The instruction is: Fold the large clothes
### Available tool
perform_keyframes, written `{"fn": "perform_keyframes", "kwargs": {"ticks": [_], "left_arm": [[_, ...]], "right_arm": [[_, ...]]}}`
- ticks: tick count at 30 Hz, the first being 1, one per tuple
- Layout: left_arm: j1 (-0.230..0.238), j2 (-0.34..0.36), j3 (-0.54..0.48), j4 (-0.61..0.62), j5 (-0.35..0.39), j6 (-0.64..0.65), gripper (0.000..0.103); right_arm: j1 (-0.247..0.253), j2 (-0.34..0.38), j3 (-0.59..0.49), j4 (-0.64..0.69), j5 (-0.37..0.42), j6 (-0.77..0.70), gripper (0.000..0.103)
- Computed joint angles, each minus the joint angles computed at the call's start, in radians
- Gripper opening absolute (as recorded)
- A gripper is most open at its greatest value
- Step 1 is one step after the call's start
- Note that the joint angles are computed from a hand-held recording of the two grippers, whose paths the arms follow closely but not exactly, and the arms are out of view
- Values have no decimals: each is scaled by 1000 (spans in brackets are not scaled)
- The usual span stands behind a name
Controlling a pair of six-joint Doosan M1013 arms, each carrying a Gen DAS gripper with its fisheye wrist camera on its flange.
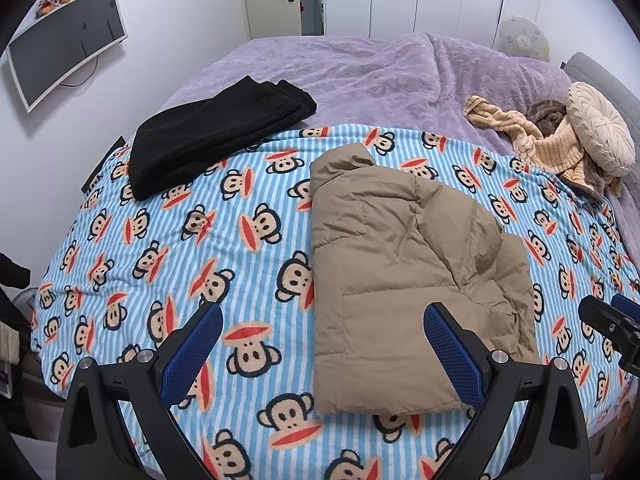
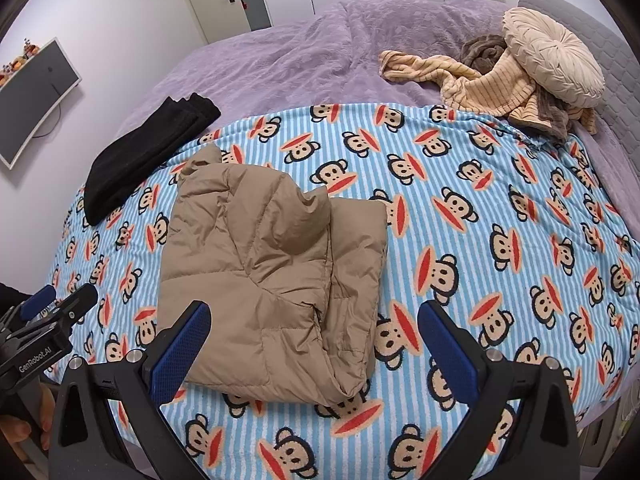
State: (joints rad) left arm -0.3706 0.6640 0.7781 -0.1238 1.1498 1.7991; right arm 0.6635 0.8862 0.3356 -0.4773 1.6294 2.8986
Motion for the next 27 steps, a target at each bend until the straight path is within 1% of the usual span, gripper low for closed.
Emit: {"fn": "perform_keyframes", "kwargs": {"ticks": [4,5,6,7,9,15,18,27], "left_arm": [[-1,-1,2,-1,0,-1,101],[-1,2,-4,-1,3,-1,101],[-1,2,-4,0,3,-2,101],[0,4,-8,0,5,-2,101],[-1,3,-7,-1,4,-2,101],[-1,3,-7,1,3,-1,101],[-1,4,-8,0,4,-1,101],[-2,1,-3,2,1,-2,101]], "right_arm": [[-1,-4,7,2,-5,0,103],[-1,3,-8,2,2,-4,103],[-1,-6,12,1,-7,-1,103],[-1,1,-4,1,1,-6,103],[-1,-6,11,1,-7,0,103],[-1,-1,0,2,-3,-2,103],[-1,-7,13,1,-9,2,103],[1,1,-3,-1,1,2,103]]}}
